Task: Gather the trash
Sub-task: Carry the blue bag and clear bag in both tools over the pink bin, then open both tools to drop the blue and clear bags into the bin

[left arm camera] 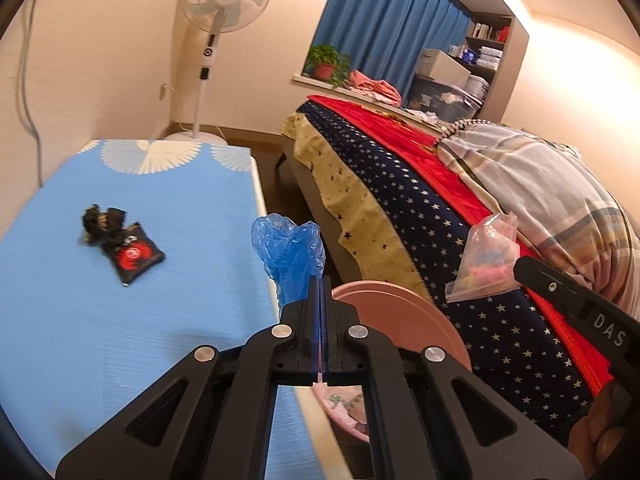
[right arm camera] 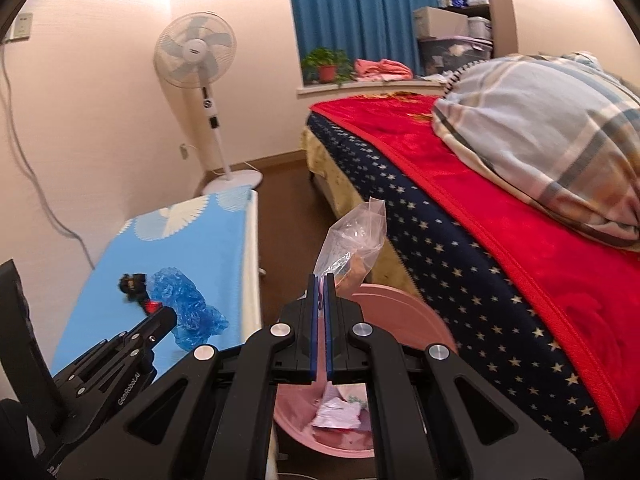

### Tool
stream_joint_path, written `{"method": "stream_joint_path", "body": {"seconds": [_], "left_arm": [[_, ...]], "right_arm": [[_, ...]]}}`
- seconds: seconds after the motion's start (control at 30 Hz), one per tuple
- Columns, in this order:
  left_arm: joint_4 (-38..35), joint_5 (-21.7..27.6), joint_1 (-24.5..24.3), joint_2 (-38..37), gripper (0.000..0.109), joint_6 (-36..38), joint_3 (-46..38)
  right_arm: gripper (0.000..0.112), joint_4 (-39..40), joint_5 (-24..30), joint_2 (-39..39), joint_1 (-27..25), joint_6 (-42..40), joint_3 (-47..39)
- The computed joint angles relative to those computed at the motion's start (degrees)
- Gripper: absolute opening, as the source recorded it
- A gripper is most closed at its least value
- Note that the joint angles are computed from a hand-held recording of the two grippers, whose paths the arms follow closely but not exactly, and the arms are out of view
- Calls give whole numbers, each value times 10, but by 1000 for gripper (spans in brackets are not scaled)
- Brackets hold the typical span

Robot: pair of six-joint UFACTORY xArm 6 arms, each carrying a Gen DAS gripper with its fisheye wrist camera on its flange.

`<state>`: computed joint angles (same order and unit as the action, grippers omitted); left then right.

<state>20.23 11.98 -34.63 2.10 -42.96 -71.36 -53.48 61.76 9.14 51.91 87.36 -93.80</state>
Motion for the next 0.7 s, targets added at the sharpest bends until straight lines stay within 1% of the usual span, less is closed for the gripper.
{"method": "stream_joint_path", "body": {"seconds": [0.27,0.33,0.4,0.43,0.5,0.57,0.63,0.7], "left_arm": [[-67,1,-26,45,0,62,-37],[-87,2,-32,56,0,79,-47],[-113,2,-37,64,0,103,-54],[-141,2,-41,70,0,130,-59],[-182,8,-46,78,0,170,-66],[-190,18,-46,83,2,174,-71],[-200,20,-43,85,7,176,-70],[-196,20,-36,83,8,164,-66]], "right_arm": [[3,9,35,-15,-7,13,20],[3,12,38,-20,-10,17,28],[3,15,40,-22,-12,19,32],[7,17,43,-23,-13,20,33],[7,21,49,-21,-15,21,30],[16,27,58,-18,-17,24,28],[36,24,67,-18,-16,32,28],[40,21,73,-15,-16,37,24]]}}
